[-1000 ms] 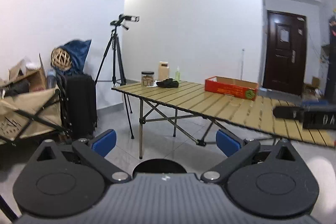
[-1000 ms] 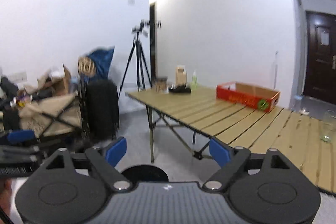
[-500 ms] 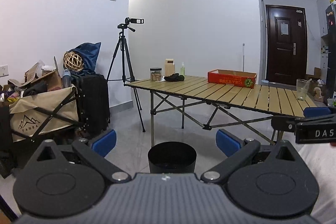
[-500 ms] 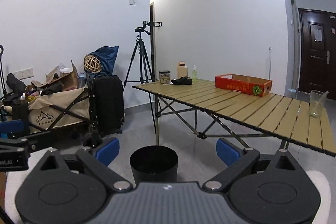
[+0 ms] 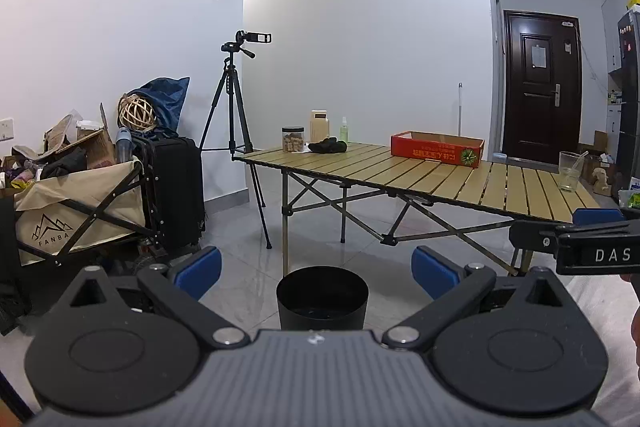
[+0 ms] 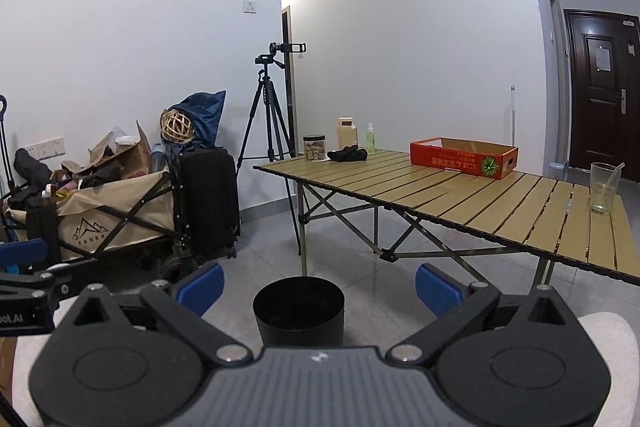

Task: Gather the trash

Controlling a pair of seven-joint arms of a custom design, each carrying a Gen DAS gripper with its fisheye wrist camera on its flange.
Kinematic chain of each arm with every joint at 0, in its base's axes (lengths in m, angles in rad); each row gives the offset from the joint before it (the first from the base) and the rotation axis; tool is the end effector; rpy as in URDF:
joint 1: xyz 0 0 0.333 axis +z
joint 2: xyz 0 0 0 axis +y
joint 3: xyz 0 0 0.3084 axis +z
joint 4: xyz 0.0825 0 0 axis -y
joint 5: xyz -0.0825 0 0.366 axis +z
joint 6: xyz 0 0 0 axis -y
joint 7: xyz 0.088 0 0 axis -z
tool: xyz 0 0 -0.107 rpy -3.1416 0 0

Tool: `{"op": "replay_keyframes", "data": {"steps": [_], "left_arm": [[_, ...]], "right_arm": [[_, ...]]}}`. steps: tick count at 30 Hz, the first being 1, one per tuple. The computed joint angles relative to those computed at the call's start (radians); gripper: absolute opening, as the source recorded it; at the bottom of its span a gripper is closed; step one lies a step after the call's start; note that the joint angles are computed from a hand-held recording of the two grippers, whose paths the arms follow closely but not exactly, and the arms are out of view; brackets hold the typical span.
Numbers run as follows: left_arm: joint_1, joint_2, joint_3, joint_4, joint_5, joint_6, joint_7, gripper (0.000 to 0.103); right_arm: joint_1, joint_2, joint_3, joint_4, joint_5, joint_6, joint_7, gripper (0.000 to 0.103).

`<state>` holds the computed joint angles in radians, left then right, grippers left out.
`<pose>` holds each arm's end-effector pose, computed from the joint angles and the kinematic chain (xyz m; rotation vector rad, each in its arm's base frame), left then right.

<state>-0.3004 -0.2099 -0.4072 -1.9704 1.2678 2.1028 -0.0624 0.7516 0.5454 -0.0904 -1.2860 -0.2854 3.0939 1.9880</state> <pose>0.4129 -0.3190 0.6195 -1.6079 1.0885 -0.7998 0.5504 0.4850 0.5874 -1.6794 0.9219 -0.5781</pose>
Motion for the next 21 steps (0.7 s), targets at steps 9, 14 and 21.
{"op": "replay_keyframes", "data": {"steps": [9,14,21], "left_arm": [[0.003,-0.008,0.001,-0.012,-0.001,0.013,0.000,0.103],[0.008,-0.014,0.000,-0.017,0.002,0.016,0.000,0.103],[0.010,-0.014,0.000,-0.019,0.006,0.023,-0.004,0.103]], "right_arm": [[-0.022,0.000,0.035,-0.009,0.025,0.014,-0.043,0.103],[-0.019,-0.004,0.031,-0.017,0.039,0.024,-0.048,0.103],[-0.017,-0.008,0.034,-0.029,0.053,0.038,-0.064,0.103]]}}
